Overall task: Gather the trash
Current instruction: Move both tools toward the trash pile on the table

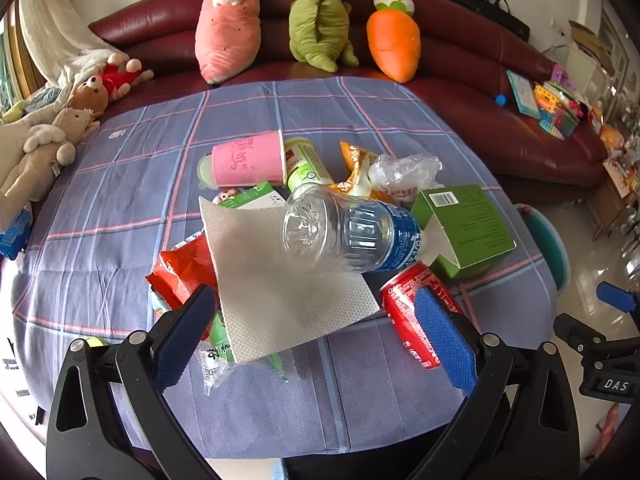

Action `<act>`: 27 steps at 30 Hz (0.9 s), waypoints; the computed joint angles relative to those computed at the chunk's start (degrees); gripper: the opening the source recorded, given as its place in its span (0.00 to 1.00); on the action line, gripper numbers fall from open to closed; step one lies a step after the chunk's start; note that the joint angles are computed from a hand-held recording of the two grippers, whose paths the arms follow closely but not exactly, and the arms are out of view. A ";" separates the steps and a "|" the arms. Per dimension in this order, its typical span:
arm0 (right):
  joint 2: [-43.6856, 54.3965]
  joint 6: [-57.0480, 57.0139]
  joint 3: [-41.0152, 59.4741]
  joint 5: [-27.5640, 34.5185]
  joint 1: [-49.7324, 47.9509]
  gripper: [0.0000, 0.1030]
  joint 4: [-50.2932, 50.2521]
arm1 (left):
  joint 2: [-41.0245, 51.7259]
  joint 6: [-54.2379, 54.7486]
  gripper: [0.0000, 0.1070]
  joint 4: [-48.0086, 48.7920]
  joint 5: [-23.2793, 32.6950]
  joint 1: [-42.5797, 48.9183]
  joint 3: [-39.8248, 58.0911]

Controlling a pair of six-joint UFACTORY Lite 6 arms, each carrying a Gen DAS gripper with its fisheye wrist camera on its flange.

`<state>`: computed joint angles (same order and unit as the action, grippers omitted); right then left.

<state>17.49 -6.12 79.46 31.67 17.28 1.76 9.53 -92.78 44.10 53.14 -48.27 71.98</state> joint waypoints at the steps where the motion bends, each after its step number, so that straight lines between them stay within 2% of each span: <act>1: 0.04 -0.04 0.01 -0.06 -0.03 0.94 0.05 | 0.01 0.04 0.93 0.07 0.17 -0.05 0.08; 27: 1.89 2.32 1.30 0.84 0.74 0.94 -1.98 | -0.71 0.97 0.93 -0.20 0.04 -0.35 -0.54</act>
